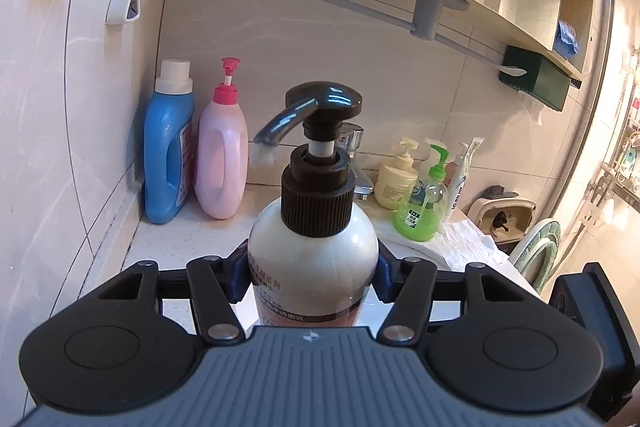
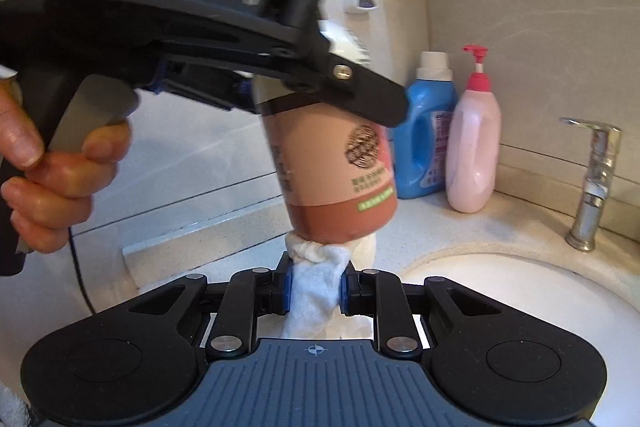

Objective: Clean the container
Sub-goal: 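Press the bottle base onto the cloth in the right gripper while the left gripper holds the bottle, then move the right gripper beside the toothpaste and open it to drop the cloth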

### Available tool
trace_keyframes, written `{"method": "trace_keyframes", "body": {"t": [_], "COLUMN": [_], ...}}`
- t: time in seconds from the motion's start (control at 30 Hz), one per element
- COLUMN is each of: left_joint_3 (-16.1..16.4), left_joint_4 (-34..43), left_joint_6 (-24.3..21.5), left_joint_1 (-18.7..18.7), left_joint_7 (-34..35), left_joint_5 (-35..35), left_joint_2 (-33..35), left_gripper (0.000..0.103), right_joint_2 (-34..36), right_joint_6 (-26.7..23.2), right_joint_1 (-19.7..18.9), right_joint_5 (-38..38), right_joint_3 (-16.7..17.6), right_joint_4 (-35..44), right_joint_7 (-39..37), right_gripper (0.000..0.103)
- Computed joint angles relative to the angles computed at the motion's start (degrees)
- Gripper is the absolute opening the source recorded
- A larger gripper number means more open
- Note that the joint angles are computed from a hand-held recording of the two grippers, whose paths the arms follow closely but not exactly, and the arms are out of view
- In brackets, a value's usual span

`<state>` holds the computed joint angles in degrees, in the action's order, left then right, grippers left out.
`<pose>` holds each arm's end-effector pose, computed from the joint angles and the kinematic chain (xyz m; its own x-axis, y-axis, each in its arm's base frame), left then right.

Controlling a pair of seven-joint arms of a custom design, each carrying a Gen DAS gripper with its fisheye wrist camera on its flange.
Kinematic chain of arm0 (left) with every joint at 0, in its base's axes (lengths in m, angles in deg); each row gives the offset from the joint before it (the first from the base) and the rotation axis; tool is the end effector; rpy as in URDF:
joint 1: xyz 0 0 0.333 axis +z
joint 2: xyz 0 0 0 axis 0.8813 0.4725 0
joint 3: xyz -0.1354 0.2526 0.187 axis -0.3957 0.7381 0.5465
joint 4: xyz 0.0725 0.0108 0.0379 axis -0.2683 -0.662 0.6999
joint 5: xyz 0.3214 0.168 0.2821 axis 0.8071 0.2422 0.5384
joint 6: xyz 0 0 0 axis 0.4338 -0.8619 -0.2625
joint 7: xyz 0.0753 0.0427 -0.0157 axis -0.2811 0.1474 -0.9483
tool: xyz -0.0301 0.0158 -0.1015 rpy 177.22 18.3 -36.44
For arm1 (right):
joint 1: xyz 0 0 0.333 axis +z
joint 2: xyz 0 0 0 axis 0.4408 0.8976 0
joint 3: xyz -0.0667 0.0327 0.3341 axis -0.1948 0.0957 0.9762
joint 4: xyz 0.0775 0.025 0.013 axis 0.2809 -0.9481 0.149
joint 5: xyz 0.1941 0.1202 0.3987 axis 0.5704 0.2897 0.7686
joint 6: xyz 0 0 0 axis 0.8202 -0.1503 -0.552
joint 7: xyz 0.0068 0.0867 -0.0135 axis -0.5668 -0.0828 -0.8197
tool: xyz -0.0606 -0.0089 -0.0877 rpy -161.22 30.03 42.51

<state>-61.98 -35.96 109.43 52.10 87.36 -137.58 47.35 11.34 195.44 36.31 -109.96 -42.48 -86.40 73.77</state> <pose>0.5995 -0.1323 0.6002 -0.5626 -0.8102 0.1642 -0.4677 0.1481 -0.8714 0.5446 0.1841 0.4636 0.4649 -0.8850 -0.0251 -0.3105 -0.1364 -0.9407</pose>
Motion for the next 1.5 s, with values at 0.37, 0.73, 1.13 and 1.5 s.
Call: {"method": "trace_keyframes", "body": {"t": [0.37, 0.73, 1.13, 1.5], "left_joint_3": [-0.12, -0.13, -1.34, -4.09], "left_joint_4": [-0.66, -0.23, 0.34, -3.01], "left_joint_6": [-0.82, -2.23, 1.49, 9.01], "left_joint_1": [0.16, -0.08, -0.52, -2.68], "left_joint_7": [-2.30, -1.37, -4.03, -19.73], "left_joint_5": [3.95, 2.45, 3.14, 14.61], "left_joint_2": [-0.42, 0.02, 0.95, -0.22], "left_gripper": [0.065, 0.064, 0.064, 0.064], "right_joint_2": [-1.68, -0.51, -7.54, -16.47], "right_joint_6": [0.42, 2.27, 0.36, -6.94], "right_joint_1": [1.09, 0.23, -1.95, -1.59], "right_joint_5": [27.43, 9.46, -3.34, -7.18], "right_joint_3": [2.43, -0.19, -2.96, -11.23], "right_joint_4": [-4.01, -3.22, -6.53, -9.52], "right_joint_7": [-19.21, -9.78, 2.11, 8.06], "right_gripper": [0.024, 0.024, 0.024, 0.024]}}
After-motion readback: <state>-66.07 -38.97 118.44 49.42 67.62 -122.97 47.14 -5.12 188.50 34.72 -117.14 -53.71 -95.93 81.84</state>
